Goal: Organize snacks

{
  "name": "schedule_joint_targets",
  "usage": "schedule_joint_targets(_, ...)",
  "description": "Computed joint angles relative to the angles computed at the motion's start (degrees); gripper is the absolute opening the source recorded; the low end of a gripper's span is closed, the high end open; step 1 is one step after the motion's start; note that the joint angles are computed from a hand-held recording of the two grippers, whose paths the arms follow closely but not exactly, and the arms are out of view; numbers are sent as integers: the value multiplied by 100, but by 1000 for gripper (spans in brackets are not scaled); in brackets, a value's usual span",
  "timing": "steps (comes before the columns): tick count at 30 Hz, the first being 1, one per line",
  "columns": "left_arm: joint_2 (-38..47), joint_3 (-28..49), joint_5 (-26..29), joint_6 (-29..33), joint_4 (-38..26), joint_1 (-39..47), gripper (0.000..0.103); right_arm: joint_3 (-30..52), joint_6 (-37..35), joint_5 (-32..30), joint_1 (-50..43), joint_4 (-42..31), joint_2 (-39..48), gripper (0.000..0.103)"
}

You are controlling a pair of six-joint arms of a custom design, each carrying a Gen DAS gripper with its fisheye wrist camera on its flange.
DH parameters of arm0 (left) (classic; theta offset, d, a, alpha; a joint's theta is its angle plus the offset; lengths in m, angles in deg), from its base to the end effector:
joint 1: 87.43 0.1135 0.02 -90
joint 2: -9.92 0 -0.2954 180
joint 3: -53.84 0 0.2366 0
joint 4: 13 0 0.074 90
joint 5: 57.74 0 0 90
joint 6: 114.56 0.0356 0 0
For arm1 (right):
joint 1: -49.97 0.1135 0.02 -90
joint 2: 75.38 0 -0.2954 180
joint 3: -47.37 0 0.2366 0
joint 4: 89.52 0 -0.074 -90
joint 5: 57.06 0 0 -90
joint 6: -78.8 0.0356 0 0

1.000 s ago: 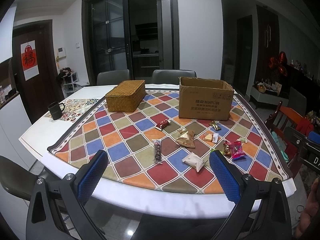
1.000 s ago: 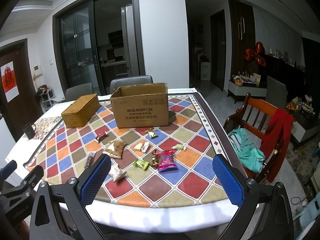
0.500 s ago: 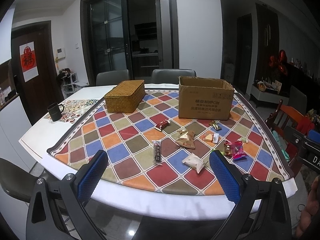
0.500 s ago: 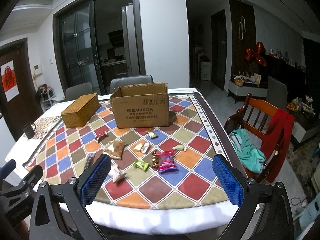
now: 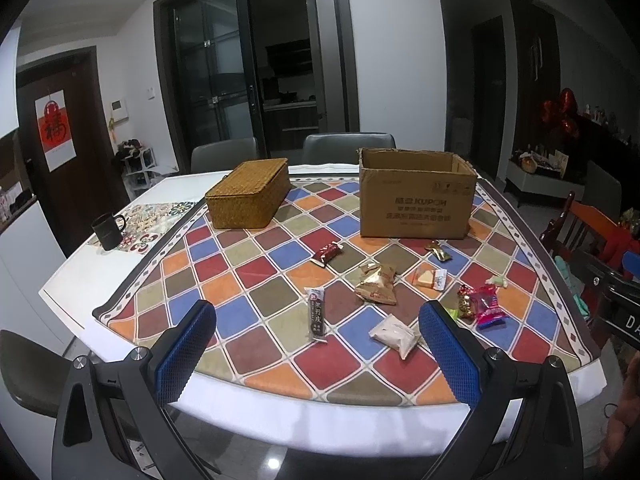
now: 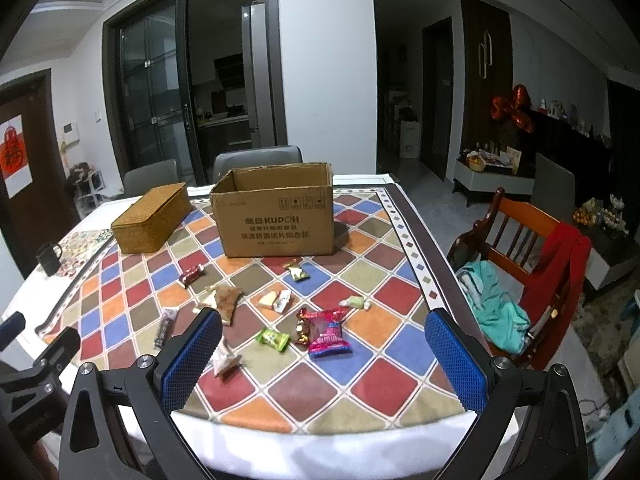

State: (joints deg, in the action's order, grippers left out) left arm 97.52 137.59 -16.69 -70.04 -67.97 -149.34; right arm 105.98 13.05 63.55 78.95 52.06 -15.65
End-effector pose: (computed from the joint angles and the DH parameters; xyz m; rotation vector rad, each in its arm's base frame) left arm 0.1622 -0.2468 0.3094 0.0370 2.1687 0.0961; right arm 0.1735 0.0754 0.2974 0.1869 2.1434 -0.0716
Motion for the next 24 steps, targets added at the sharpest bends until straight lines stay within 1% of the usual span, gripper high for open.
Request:
schedule_joint_targets(3,74,-38,124,201,210,176,103,23,-211,25,-66,244,200,103)
schedule_joint_targets(17,479,-305,837,792,951,1030,103,156,-675,-531,-407,1210,1556,102)
schedule_joint_targets(24,824,-433,1223,1213,1564,1476,103,270,-828,-766,-510,1685,2222,102)
